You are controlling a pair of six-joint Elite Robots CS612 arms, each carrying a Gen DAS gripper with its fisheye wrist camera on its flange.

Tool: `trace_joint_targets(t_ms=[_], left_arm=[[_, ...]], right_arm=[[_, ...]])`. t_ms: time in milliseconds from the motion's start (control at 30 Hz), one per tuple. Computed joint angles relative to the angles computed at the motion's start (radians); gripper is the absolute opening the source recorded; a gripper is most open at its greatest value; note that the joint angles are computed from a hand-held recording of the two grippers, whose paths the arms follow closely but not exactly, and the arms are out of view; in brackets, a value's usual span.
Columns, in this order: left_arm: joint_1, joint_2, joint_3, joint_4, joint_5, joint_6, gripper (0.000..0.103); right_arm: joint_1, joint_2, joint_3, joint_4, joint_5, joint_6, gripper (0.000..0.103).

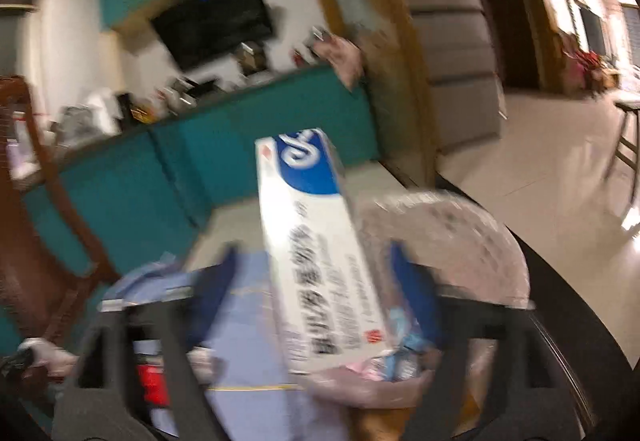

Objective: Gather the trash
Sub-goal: 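Carry the medicine box over the basket and open the right tool, then carry the white plastic bag over the basket and open the left tool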

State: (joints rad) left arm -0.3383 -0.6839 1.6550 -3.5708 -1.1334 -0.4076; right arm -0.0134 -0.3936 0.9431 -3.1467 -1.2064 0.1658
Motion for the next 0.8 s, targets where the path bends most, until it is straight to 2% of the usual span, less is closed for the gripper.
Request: trace_joint_targets(t_ms=[67,100,167,200,233,333,433,500,567,667,700,733,800], left_arm=[[0.000,0.000,-0.001,0.005,0.000,0.002,0.003],[-0.001,-0.001,-0.002,0.008,0.001,0.004,0.003],[-0.003,0.000,-0.004,0.007,-0.001,0.018,0.003],[-0.006,0.000,-0.005,0.007,-0.002,0.025,0.003],[-0.007,0.000,-0.007,0.007,-0.006,0.035,0.003],[-0.014,0.000,-0.027,0.016,-0.049,0.068,0.003],[-0.017,0.005,-0.077,0.041,-0.132,0.083,0.003],[-0.027,0.018,-0.149,0.093,-0.163,0.117,0.003],[-0.033,0.048,-0.257,0.140,-0.206,0.154,0.003],[-0.034,0.108,-0.434,0.218,-0.280,0.153,0.003],[-0.036,0.128,-0.485,0.237,-0.277,0.153,0.004],[-0.037,0.149,-0.540,0.258,-0.265,0.144,0.009],[-0.031,0.183,-0.631,0.360,-0.278,0.096,0.070]], right_arm=[[-0.013,-0.012,0.021,0.022,0.043,0.052,0.087],[-0.022,-0.026,0.054,-0.021,0.066,0.097,0.087],[-0.036,-0.056,0.129,-0.128,0.066,0.192,0.095],[-0.045,-0.074,0.177,-0.185,0.061,0.268,0.097],[-0.054,-0.090,0.221,-0.229,0.056,0.340,0.098],[-0.070,-0.125,0.313,-0.300,0.026,0.473,0.099],[-0.077,-0.137,0.349,-0.326,-0.001,0.531,0.099],[-0.076,-0.135,0.347,-0.346,-0.029,0.541,0.099],[-0.076,-0.131,0.344,-0.341,-0.042,0.546,0.099],[-0.079,-0.127,0.333,-0.297,-0.017,0.549,0.099],[-0.080,-0.127,0.331,-0.292,-0.009,0.541,0.099],[-0.083,-0.127,0.331,-0.292,0.001,0.536,0.099],[-0.086,-0.129,0.336,-0.302,0.003,0.533,0.099]])
